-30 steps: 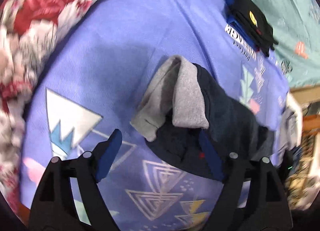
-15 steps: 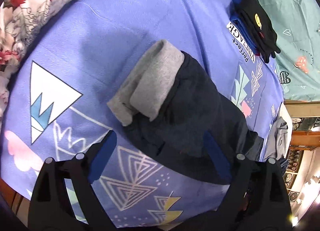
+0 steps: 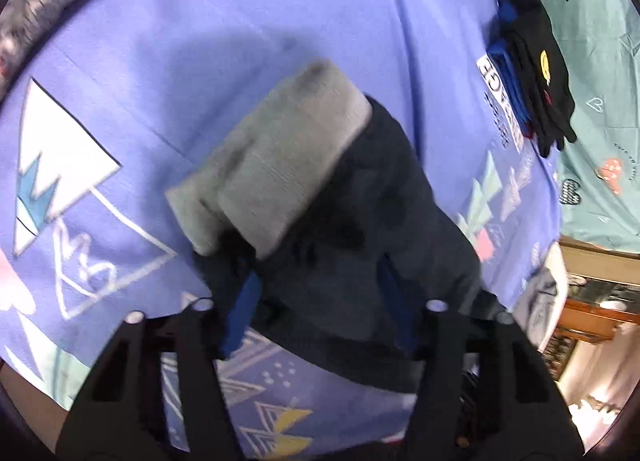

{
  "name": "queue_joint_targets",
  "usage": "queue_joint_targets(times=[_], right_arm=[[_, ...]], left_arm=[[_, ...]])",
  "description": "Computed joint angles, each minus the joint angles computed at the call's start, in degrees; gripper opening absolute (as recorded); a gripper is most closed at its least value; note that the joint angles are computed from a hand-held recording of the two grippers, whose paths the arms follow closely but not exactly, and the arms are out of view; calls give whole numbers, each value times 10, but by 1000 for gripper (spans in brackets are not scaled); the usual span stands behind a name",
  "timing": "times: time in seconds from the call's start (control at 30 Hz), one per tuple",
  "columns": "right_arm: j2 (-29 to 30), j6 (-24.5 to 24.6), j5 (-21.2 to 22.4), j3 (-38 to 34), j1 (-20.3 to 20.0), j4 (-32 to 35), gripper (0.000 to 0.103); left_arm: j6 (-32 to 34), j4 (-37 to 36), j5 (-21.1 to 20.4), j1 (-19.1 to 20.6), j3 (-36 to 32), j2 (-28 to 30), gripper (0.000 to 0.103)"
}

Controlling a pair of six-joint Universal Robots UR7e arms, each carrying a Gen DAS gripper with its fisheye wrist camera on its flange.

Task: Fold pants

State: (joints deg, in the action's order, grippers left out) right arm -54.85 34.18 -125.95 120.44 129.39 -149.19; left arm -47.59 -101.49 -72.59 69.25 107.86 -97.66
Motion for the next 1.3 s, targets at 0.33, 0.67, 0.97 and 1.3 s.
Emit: queue_joint_targets(times=[0.33,0.67,0.97,1.3], right_arm=[[-6,-4,3,1,0,-2,9],[11,-26,-26,-11,13,-4,3],[-28,-90,62,-12,38,12,3],[37,-60,82,-28,12,58,4]], left_arm=[[-48,-42,-17,26,20,6,43],[27,-1,61,-33,-18,13,8],[61,85,78,-53,-47,-6,8],[55,98,92,-7,-24,2,13]])
